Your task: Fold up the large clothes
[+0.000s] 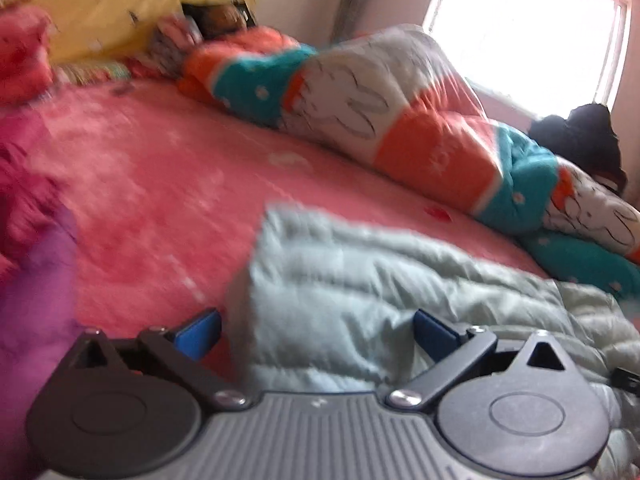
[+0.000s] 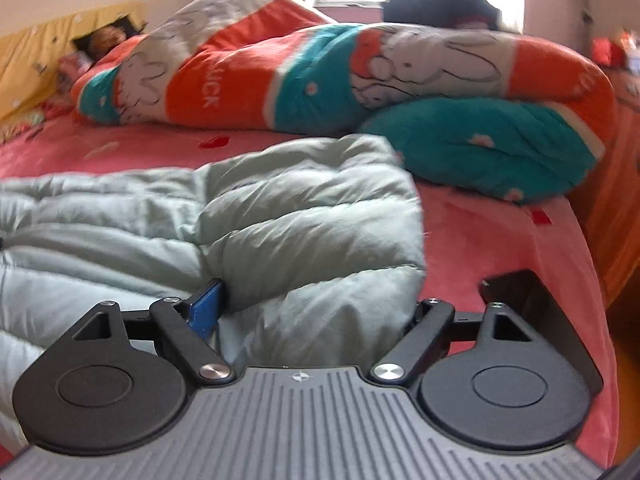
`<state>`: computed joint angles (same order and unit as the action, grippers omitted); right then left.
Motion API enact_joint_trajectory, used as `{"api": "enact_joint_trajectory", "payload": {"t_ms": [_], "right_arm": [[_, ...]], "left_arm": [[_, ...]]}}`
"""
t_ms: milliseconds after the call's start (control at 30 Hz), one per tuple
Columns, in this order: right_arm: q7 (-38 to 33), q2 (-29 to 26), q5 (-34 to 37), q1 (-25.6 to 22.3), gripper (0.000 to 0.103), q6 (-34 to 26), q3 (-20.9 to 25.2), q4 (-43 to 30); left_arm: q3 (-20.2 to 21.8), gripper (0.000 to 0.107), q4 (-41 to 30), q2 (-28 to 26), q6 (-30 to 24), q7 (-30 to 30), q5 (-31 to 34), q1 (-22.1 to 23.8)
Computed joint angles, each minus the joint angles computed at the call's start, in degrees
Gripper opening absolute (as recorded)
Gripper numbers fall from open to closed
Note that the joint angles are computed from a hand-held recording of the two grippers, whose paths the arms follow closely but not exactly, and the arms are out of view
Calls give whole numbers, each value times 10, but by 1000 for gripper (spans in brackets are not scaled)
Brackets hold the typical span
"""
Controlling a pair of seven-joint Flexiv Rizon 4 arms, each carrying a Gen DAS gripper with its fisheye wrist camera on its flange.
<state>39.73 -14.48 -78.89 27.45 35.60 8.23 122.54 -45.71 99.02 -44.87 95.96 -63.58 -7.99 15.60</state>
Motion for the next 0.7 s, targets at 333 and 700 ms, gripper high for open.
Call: {"api": "enact_joint_trajectory", "payload": {"t_ms": [333,700], "right_arm": [[120,55,105,71,102,-180,65,23],[137,-18,208,228,102,-342,108,-65]], "left_arm": [[-103,102,151,79,65,-15,119,141],[-265,102,370,143,72,-85,204,360]]}}
